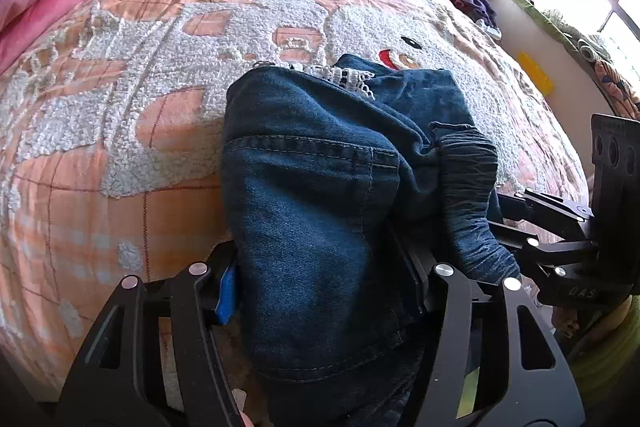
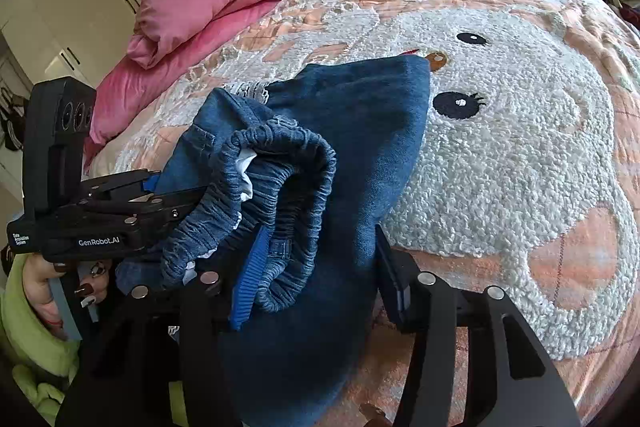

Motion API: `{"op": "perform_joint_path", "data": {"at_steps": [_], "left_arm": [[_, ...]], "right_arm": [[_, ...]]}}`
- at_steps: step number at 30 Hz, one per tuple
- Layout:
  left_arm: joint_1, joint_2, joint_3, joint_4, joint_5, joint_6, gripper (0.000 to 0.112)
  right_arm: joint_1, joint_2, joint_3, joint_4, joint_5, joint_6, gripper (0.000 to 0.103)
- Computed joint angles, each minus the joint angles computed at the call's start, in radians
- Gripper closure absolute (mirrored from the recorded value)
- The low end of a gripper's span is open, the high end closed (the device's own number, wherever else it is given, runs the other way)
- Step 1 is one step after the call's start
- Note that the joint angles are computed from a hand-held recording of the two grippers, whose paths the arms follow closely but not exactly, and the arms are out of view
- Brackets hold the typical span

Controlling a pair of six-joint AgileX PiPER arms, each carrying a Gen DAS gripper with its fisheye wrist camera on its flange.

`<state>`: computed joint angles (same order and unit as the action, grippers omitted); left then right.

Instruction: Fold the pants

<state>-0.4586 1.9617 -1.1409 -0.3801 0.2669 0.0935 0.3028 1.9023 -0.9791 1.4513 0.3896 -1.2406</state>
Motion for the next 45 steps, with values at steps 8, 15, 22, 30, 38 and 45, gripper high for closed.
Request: {"op": "perform_joint_path", "data": {"at_steps": [8, 15, 22, 30, 38, 45], "left_arm": [[0.006, -0.002, 0.007, -0.061, -0.005, 0.059, 0.061], [0.022, 0.006, 0.006, -0.18, 0.006, 0.165, 0.058], [-0.008, -0.024, 0.033, -0.102, -0.027, 0.112, 0.08], [-0.009, -0.069, 0.052, -0.106, -0.025, 0.103, 0.087], [-0.011, -0.087, 0.029, -0.061, 0.0, 0.048, 0.087], [-0.009, -0.094, -0.014, 0.02, 0.018, -0.031, 0.087]], "right_arm": [[-0.001, 0.006, 0.001, 0.048, 0.008, -0.05, 0.06], [-0.019, 0.014, -0.004, 0.042, 0.037, -0.025, 0.055], [0.005, -0.028, 0.018, 0.086, 0.025, -0.114, 0.082], [0.0, -0.074, 0.033, 0.078, 0.032, -0.111, 0.083], [0.007, -0.116, 0.039, 0.056, 0.0, -0.103, 0.085], [0.012, -0.123, 0.005, 0.0, -0.013, -0.06, 0.085]]}}
